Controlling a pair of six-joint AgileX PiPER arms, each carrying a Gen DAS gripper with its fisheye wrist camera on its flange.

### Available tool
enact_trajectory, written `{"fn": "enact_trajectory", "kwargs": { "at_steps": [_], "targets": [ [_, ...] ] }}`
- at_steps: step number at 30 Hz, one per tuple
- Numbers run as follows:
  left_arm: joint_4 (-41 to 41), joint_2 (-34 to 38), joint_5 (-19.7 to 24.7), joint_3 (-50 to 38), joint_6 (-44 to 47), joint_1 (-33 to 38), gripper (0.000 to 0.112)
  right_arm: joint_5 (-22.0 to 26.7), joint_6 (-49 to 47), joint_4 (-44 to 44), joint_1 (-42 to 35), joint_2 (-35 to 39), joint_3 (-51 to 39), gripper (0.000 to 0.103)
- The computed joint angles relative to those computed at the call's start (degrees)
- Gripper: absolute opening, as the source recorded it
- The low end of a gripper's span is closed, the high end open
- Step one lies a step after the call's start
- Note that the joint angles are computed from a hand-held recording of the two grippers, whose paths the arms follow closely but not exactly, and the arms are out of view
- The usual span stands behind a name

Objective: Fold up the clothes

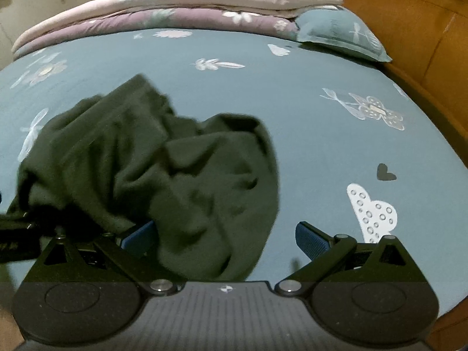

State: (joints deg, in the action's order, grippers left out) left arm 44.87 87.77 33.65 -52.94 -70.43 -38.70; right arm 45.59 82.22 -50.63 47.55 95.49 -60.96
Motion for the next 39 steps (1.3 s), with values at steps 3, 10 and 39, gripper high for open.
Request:
{"fn": "enact_trajectory", "kwargs": {
  "at_steps": [3, 10, 39],
  "targets": [
    [-5.02, 2.02, 0.96, -4.53, 7.19, 2.03, 0.102, 0.01, -4.77, 2.87, -3.79, 0.81, -3.19, 0.103],
    [-18.51, 5.7, 3.88, -14.93, 27.81, 7.87, 0.102, 7.06, -15.06, 5.82, -11.99, 5.28, -14.65, 0.103],
    [-48.28, 21.44, 17.53, -30.57, 74.2, 12.45, 0.103, -10.61, -73.02, 49.97, -22.93, 5.48, -11.8, 0.103]
  ]
}}
